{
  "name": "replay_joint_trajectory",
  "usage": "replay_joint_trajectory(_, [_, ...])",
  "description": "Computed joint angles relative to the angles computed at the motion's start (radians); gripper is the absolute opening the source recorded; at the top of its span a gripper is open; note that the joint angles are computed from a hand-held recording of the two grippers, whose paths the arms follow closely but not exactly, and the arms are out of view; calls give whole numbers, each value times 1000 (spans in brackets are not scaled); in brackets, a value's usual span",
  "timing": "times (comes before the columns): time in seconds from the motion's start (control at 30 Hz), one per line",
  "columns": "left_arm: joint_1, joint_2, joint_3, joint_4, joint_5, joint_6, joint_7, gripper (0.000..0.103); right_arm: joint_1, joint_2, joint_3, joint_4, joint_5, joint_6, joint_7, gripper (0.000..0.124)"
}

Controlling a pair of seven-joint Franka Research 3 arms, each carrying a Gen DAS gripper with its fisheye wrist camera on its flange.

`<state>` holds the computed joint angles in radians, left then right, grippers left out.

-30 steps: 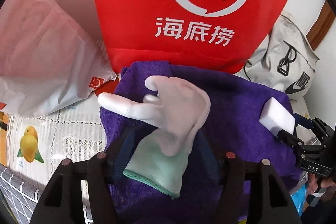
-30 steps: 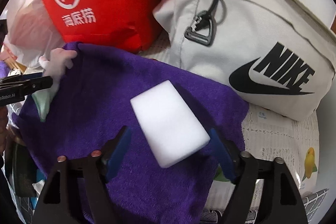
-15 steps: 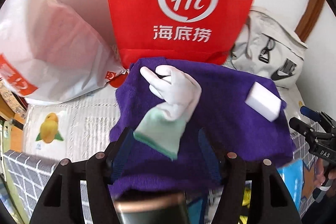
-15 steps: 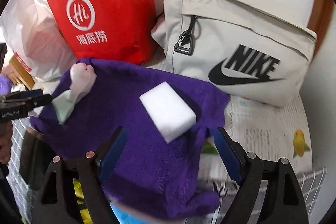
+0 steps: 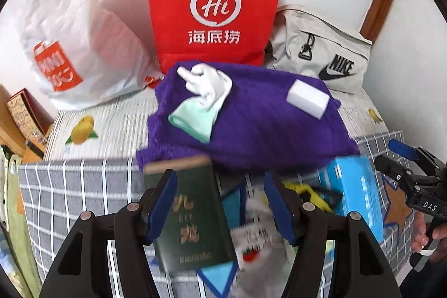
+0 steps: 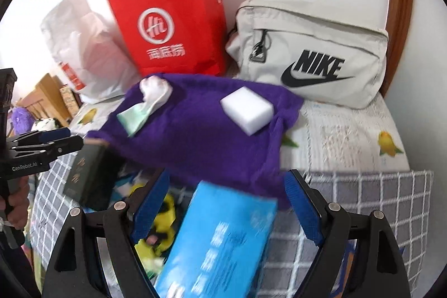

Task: Organize soft objects
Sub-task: 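Open the left gripper to drop the glove on the towel while the right releases the sponge, then lower the right gripper onto the black watch strap on the yellow pouch and grasp it, then lift the black watch strap with the right gripper and hold it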

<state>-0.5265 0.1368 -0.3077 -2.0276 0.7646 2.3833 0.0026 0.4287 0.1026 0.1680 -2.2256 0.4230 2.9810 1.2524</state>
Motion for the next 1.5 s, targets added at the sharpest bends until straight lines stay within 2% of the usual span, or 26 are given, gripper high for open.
replay_joint_trajectory(0.07, [-9,-17,-8,-27,-2,-4,-30,62,-9,-20,41,-30,112,-2,-94,84])
replay_joint_trajectory(0.17, [-19,-47,-22,-77,-7,-10,-82,62,11,-32,67,-56,221,0,-212,84])
replay_joint_trajectory(0.23, [-24,-65,-31,-105,-7,-16,-113,62,36,-23,70,-62,228,14,-241,84])
replay_joint_trajectory(0.4, [-25,-117,-51,-191,-16,3,-187,62,81,28,64,-32,123,24,-207,83])
replay_joint_trajectory(0.5, [-21,-137,-61,-226,-15,13,-224,62,95,69,56,5,66,-2,-167,73])
replay_joint_trajectory(0.57, [-20,-152,-67,-250,-9,26,-261,62,94,101,53,36,40,-52,-146,68])
replay_joint_trajectory(0.63, [-19,-161,-74,-269,5,42,-295,62,122,127,18,58,-54,-92,-76,57])
replay_joint_trajectory(0.7, [-19,-161,-79,-279,9,49,-316,62,133,143,4,63,-116,-104,-34,55])
replay_joint_trajectory(0.8, [-20,-155,-82,-290,9,66,-335,62,106,149,34,54,-105,-92,-65,48])
replay_joint_trajectory(0.83, [-20,-154,-82,-293,9,70,-339,62,86,141,55,45,-75,-86,-95,36])
replay_joint_trajectory(0.9, [-21,-152,-82,-297,9,78,-346,62,48,126,94,36,5,-94,-161,22])
replay_joint_trajectory(0.93, [-20,-154,-81,-302,16,88,-354,62,42,116,99,31,30,-99,-178,19])
replay_joint_trajectory(1.1, [-20,-151,-81,-308,24,100,-361,62,70,91,76,1,27,-76,-178,14])
replay_joint_trajectory(1.2, [-22,-152,-82,-313,26,107,-366,62,54,67,100,-17,93,-73,-247,13])
replay_joint_trajectory(1.27, [-23,-148,-82,-313,30,113,-372,62,67,71,86,-14,85,-75,-240,14])
replay_joint_trajectory(1.33, [-24,-143,-82,-310,29,116,-373,62,81,75,69,-12,52,-83,-213,14])
replay_joint_trajectory(1.5, [-29,-130,-79,-304,29,121,-364,62,77,64,73,-16,76,-84,-228,22])
